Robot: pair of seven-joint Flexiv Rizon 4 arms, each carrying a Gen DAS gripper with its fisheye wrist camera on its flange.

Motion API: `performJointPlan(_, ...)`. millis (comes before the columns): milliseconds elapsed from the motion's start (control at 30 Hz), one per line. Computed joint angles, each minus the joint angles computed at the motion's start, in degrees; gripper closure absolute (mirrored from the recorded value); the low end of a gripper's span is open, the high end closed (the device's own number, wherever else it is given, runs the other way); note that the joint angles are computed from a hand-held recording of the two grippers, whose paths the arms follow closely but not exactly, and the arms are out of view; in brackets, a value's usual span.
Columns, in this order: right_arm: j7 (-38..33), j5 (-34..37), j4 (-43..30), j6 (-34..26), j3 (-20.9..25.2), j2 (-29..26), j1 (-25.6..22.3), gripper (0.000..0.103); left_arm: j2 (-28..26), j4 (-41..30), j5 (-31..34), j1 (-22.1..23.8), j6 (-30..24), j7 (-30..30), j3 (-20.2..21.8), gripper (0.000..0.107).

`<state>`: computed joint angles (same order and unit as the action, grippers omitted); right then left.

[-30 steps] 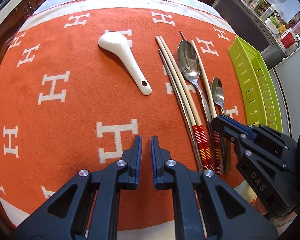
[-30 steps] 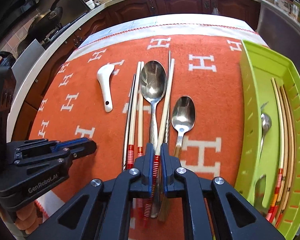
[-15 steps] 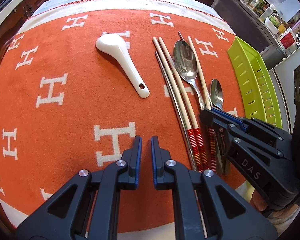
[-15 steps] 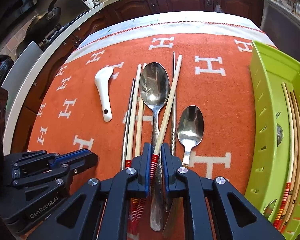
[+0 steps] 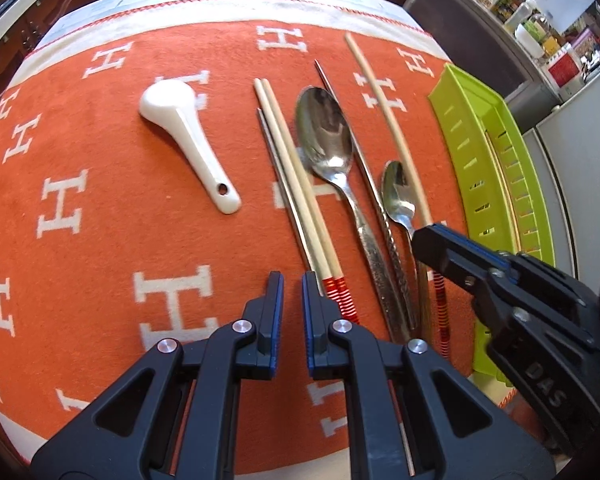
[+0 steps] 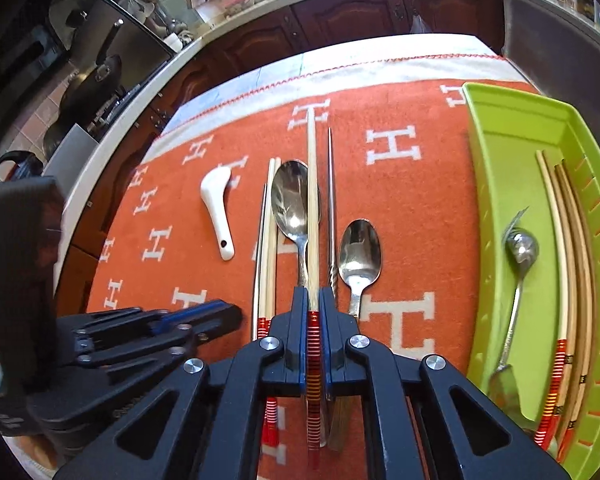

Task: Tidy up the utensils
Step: 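Grasp a wooden chopstick with the right tool and lift it, then grasp the metal chopstick with the left tool while the right tool holds its chopstick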

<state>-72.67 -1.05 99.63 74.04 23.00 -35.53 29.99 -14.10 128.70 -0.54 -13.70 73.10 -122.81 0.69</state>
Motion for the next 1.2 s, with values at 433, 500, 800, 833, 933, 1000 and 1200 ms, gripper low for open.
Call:
performJointPlan(433, -3.56, 2.93, 3.71, 3.11, 2.79, 2.93, -3.82, 0.098, 0.21, -1.04, 1.90, -1.13, -1.19, -3.76, 0.43, 0.100)
performJointPlan(500, -3.79, 3.10, 3.82, 3.32, 2.80, 3.00, -3.90, 0.098, 0.86, -0.96, 2.39, -1.16, -2.12, -3.76, 0.44, 0.100)
performJointPlan(800, -5.04, 4.37, 5.59, 4.59, 3.66, 4.04, -5.28, 0.098, -1.12, -4.89, 5.18, -2.30, -5.95, -5.03, 0.75, 0.088)
performJointPlan(833, -5.29, 4.58, 5.89, 4.81, 3.90, 4.23, -5.58, 0.098, -1.23, -5.51, 6.43, -2.78, -6.65, -6.16, 1.28, 0.081)
performJointPlan(933, -5.57, 4.96, 6.38, 5.27, 4.19, 4.54, -5.98, 0.098, -1.94, -8.21, 11.03, -4.05, -10.06, -10.45, 2.82, 0.062)
performJointPlan(1000, -5.64, 5.20, 6.55, 5.50, 4.38, 4.70, -6.20, 0.098, -2.64, -9.34, 11.70, -3.83, -11.82, -11.25, 2.57, 0.061)
performJointPlan(1200, -5.44, 5.34, 7.85, 6.78, 4.21, 5.83, -6.49, 0.098, -2.74, -9.89, 14.01, -3.60, -12.76, -14.02, 2.54, 0.071)
